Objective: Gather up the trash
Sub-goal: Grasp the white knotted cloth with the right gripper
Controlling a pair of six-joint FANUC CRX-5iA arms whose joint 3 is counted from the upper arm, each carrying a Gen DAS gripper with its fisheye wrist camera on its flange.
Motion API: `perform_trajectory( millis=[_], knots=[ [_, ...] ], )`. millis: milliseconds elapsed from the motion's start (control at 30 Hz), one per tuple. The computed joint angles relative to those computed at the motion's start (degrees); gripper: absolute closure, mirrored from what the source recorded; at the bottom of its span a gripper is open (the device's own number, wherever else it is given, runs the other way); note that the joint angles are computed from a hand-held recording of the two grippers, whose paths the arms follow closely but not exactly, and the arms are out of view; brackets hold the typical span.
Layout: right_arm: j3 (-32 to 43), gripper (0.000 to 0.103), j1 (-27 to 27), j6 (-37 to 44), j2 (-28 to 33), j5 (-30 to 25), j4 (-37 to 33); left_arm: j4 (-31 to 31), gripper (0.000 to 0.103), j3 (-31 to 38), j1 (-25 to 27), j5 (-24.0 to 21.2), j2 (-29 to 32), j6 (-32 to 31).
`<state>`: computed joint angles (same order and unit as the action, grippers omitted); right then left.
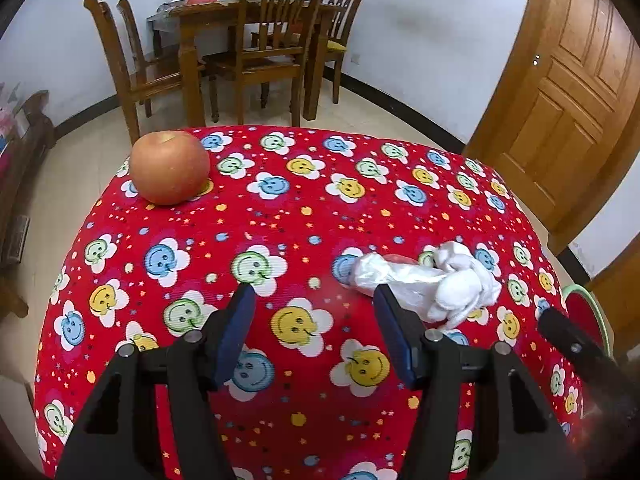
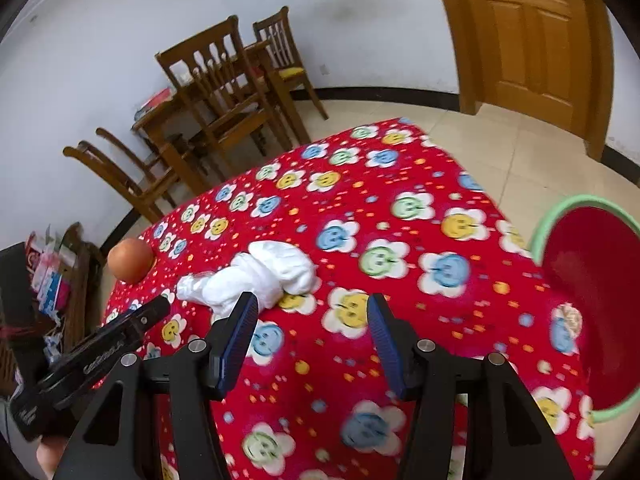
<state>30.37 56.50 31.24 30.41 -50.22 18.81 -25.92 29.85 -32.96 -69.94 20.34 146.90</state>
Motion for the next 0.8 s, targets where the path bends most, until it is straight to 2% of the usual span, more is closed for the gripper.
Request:
perform_trajectory(
  millis=[400, 567, 600, 633, 700, 733, 800],
  knots=[
    [16.56, 0.045, -0.44, 7.49, 10.91, -6.56, -5.13, 1.22, 0.042, -3.03, 1.69, 1.69, -1.27, 2.04],
    [18.78, 0.045, -0.96, 8.01, 12.54, -6.82, -7.11, 1.63, 0.042, -3.37, 1.93, 2.07, -1.29, 2.03],
    [18.75, 0.047, -1.06, 8.21, 12.57, -6.6, -7.45, 1.72, 0.042, -3.32, 1.94, 2.05, -1.2, 1.91],
    [18.61, 0.056, -1.08, 8.31, 12.52, -6.43, -7.54, 1.78, 0.042, -3.28, 1.91, 2.06, -1.12, 1.75],
    [18.62, 0.064, -1.19, 8.44, 12.61, -6.67, -7.74, 1.75, 0.042, -3.17, 1.78, 2.05, -1.02, 1.47],
    [18.13, 0.072, -1.3, 8.56, 12.33, -6.23, -7.96, 1.75, 0.042, -3.12, 1.7, 2.21, -0.99, 1.26],
    [16.8, 0.081, -1.34, 8.45, 11.53, -5.29, -7.87, 1.69, 0.042, -3.09, 1.54, 2.56, -0.99, 1.09]
  ],
)
